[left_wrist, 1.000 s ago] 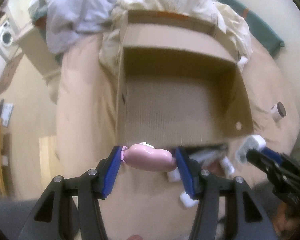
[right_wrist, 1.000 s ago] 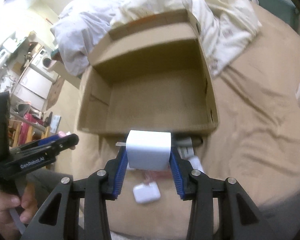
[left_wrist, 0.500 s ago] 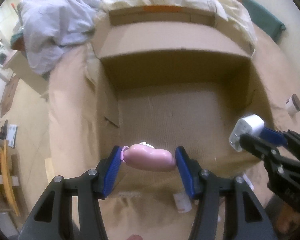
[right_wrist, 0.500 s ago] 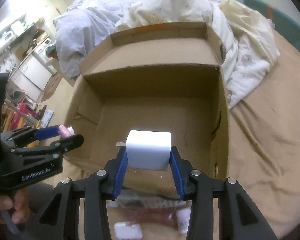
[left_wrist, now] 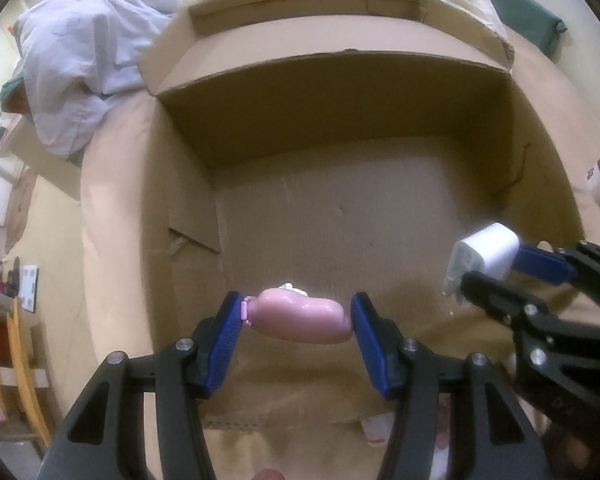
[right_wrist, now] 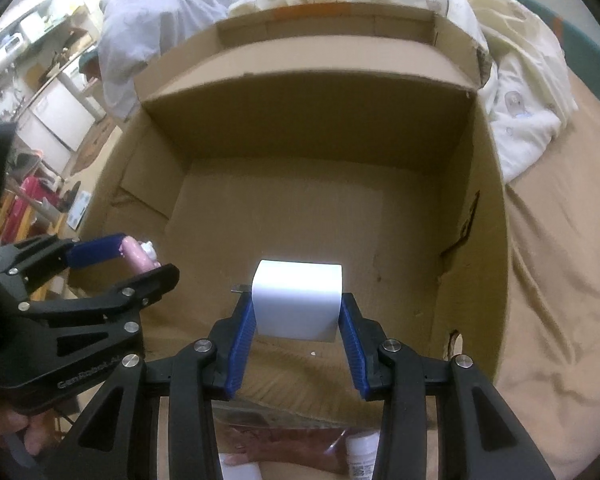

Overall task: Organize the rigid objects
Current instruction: 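Carry both items into the box and open both tools to release them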

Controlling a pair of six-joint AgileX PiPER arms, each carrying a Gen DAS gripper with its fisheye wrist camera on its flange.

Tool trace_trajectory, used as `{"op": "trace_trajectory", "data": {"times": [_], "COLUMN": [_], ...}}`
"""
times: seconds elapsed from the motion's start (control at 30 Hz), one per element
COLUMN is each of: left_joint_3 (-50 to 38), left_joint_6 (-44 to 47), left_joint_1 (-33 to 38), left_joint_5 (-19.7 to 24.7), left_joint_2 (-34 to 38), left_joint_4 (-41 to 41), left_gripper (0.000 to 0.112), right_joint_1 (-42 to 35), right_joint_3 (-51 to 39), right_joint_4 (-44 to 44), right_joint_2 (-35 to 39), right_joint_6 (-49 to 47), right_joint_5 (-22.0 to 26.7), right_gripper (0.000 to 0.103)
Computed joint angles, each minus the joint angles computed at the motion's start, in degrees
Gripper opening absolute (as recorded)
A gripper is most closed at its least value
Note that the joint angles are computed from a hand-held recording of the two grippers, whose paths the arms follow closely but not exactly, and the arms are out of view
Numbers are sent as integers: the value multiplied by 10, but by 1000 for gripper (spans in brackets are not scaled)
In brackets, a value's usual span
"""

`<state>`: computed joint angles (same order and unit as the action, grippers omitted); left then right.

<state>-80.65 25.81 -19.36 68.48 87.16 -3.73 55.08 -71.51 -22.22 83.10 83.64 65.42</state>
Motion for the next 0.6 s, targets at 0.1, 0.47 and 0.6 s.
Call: {"op": "trace_trajectory", "data": {"times": [0.1, 0.47, 0.6], "left_joint_3": [-9, 5, 12], "left_joint_6": [-7, -11, -13], "left_joint_1": [6, 1, -2], "left_joint_5": [11, -12, -12], "left_joint_2": [13, 13, 4], "left_joint_4": [-3, 10, 13], "left_gripper": [52, 52, 52], "right_joint_1": [-5, -20, -19], "right_joint_3": [0, 17, 21], "right_joint_4": [6, 36, 33], "right_joint_2": [3, 2, -2], "right_joint_6": [-7, -11, -4], "right_joint_5": [-3, -19, -15], "right_gripper": [44, 44, 44]}}
